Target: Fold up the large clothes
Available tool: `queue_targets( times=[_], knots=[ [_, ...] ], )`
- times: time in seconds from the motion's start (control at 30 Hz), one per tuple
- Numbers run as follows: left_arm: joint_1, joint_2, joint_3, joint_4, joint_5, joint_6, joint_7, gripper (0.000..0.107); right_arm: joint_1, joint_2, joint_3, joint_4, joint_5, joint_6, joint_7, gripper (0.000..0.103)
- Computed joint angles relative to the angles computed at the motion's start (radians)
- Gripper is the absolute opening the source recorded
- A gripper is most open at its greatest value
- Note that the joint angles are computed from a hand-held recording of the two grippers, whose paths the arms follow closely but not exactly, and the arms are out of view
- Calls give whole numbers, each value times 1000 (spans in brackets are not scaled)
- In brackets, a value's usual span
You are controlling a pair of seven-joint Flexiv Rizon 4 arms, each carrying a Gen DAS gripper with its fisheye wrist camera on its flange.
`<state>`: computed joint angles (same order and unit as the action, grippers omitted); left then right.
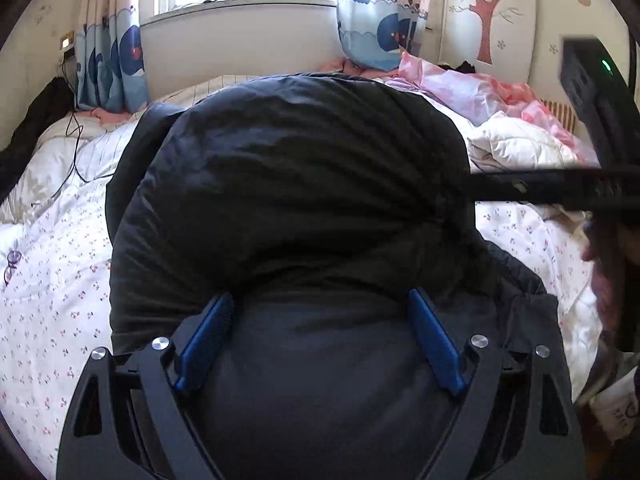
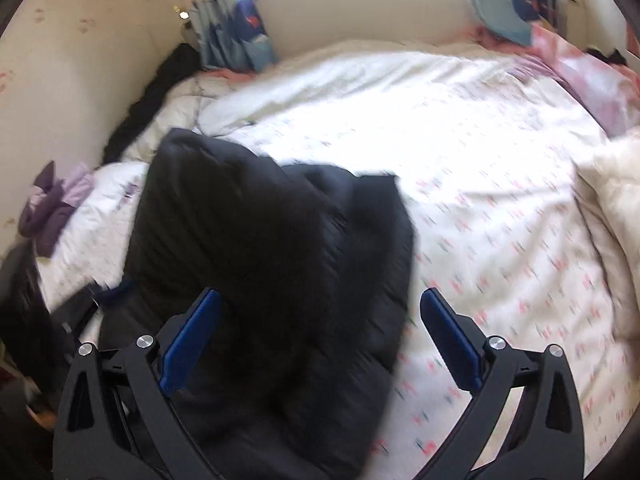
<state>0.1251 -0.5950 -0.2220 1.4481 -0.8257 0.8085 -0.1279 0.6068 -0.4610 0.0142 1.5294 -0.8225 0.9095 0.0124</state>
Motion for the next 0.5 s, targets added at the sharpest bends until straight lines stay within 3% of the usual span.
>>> queue_targets(
  times=[0.07, 0.1, 0.17, 0.2, 0.3, 0.4, 0.5],
  knots=[
    [14, 4, 5, -6, 5, -25, 5, 84, -5, -49, -4, -62, 66, -59, -59, 96],
    [10, 3, 2, -6, 4, -26, 7, 84, -29, -65, 1, -60, 76, -37, -52, 96],
    [-14, 13, -2, 8, 9, -18, 2, 84, -65, -76, -19, 19, 103, 152, 59, 97],
    [-11, 20, -1, 14, 11, -26, 14, 85, -65, -76, -64, 92, 77, 301, 174, 97],
    [-16, 45, -3, 67, -9, 17, 77, 85, 6, -62, -209, 210, -28, 488, 389, 97],
    [-16, 68, -6, 108, -47, 51, 118, 85, 28, -54, -229, 233, -64, 487, 431, 97],
    [10, 68, 1, 90, -93, -12, 74, 85, -3, -61, -189, 226, -44, 472, 397, 97]
  ],
)
